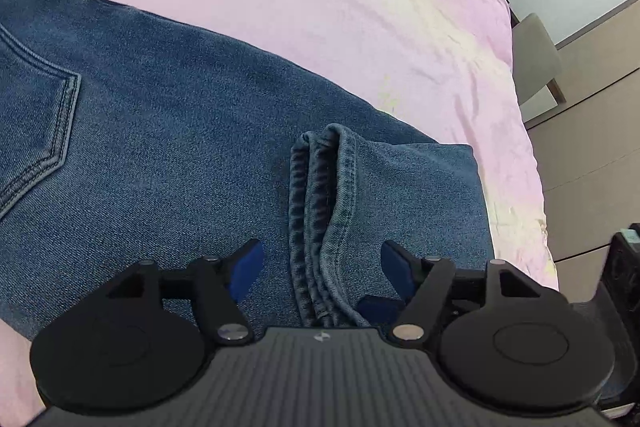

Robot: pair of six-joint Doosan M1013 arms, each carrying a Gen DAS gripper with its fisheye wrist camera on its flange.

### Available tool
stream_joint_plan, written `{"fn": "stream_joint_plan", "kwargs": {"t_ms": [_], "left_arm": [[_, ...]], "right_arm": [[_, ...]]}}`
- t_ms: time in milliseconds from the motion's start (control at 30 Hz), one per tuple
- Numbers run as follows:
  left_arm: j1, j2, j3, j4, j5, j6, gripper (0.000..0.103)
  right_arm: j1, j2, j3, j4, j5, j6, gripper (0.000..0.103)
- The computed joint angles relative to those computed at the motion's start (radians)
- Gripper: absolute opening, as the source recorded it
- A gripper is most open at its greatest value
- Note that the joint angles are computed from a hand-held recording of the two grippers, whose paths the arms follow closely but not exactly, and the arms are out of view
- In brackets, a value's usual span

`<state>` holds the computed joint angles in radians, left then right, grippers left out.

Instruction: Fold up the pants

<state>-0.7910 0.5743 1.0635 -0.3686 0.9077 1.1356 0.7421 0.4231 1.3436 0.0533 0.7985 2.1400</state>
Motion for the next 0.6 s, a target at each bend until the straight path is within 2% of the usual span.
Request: {"fn": "stream_joint_plan", "kwargs": {"t_ms": [67,167,300,467,500,533,567,600], "left_arm": [[0.003,0.007,-0.003,-0.031,-0.003,0.005,0.081],[0.008,0.023,-0.009,-0.086,-0.008,0.020,0.082],[0.011,0.052,-0.023,-0.151,0.004,0.031,0.081],[0.004,0.067,-0.034,-0.131,0.012,0.014,0.079],[0.002,0.069,-0.041,-0.112,0.022,0.009,0.074],[-0.005,0.071,-0.051,-0.065,0.035,-0.011,0.052],[-0.012,0.074,-0.063,-0.015,0.057,-0.032,0.035],[-0.015,0.070,-0.061,0.005,0.056,-0.037,0.033]], "right_arm": [[0.003,-0.015,0.007,-0.049,0.012,0.023,0.053],[0.005,-0.048,0.033,-0.160,0.036,0.082,0.057],[-0.008,-0.101,0.093,-0.259,0.069,0.196,0.057],[-0.025,-0.146,0.157,-0.339,0.096,0.292,0.057],[-0.028,-0.150,0.165,-0.346,0.098,0.302,0.057],[-0.031,-0.154,0.173,-0.351,0.101,0.311,0.057],[-0.034,-0.158,0.181,-0.355,0.102,0.316,0.057],[-0.037,-0.161,0.187,-0.358,0.100,0.321,0.057]]}}
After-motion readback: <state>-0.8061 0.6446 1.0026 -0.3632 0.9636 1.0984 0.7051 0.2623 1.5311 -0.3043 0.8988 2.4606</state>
